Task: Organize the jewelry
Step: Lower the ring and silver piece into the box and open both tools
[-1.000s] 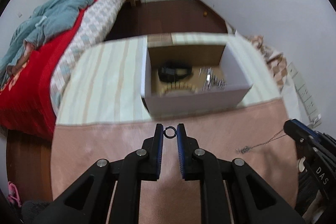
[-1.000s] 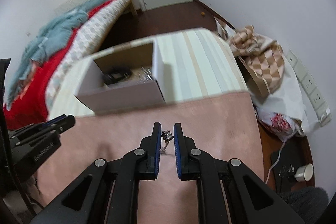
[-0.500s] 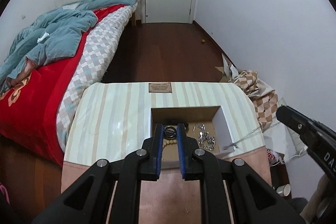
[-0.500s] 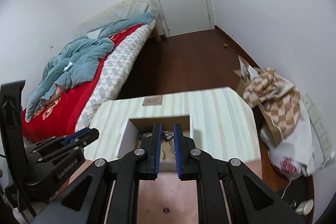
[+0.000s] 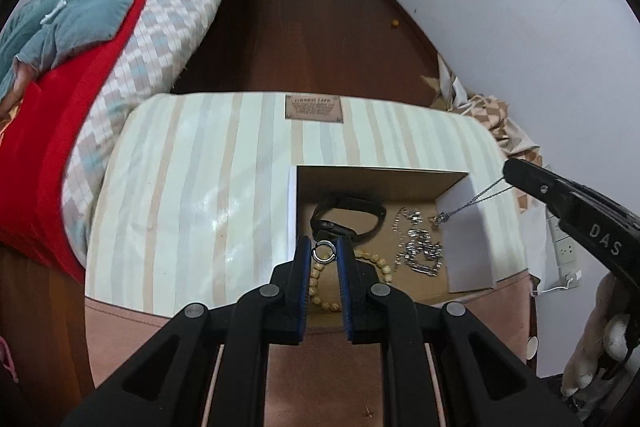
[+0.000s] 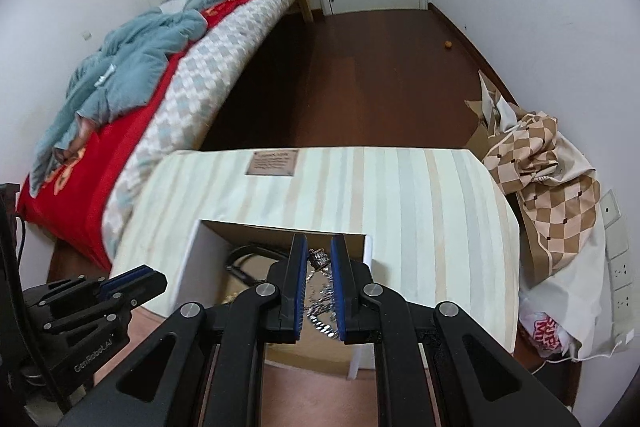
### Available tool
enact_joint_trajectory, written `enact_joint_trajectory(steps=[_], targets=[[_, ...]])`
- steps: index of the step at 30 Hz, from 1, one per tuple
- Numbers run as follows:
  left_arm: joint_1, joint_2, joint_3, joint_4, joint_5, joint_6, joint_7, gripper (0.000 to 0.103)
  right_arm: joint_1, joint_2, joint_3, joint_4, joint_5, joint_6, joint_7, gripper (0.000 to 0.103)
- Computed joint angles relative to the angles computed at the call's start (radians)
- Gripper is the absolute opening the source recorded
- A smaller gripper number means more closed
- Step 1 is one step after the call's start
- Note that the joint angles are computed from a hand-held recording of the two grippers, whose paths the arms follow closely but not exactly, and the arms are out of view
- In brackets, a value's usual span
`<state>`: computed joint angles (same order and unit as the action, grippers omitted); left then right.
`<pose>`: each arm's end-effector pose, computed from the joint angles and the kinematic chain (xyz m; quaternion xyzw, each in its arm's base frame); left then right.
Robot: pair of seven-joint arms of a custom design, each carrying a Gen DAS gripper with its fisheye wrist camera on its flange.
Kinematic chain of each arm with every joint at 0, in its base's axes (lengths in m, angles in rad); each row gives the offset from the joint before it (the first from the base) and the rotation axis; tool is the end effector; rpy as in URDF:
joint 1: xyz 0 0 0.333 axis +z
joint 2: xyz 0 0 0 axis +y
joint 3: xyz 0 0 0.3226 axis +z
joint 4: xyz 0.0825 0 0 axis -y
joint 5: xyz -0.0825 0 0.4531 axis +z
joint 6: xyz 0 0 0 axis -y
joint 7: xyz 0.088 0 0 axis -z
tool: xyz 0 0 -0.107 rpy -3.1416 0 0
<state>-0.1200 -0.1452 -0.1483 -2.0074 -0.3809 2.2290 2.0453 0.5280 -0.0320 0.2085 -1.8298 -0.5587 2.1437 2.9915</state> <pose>0.5882 -0.1773 0.5455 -0.4674 0.8512 -0.2356 0.0397 0.4977 0.4231 0.5716 -0.5033 0.8084 -0.1985 0.2320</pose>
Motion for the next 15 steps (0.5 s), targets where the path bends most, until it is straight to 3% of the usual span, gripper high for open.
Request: enact_joint_trajectory(steps=[11, 13, 15], targets=[[-0.002, 0.130, -0.018, 0.133, 0.096, -0.031, -0.114, 0.015, -0.028, 0.049, -0.031, 0.009, 0.129, 0.039, -0.101, 0.013], [-0.002, 0.124, -0.018, 0.131, 0.108, -0.009, -0.130, 0.026, -0.030, 0.057, -0.034, 0.014, 0.163, 0.036, -0.121, 0.016], [0.001, 0.113, -0.016, 0.126, 0.108, 0.015, -0.140, 0.058, -0.031, 0.047, -0.035, 0.000, 0.172, 0.045, -0.112, 0.041]])
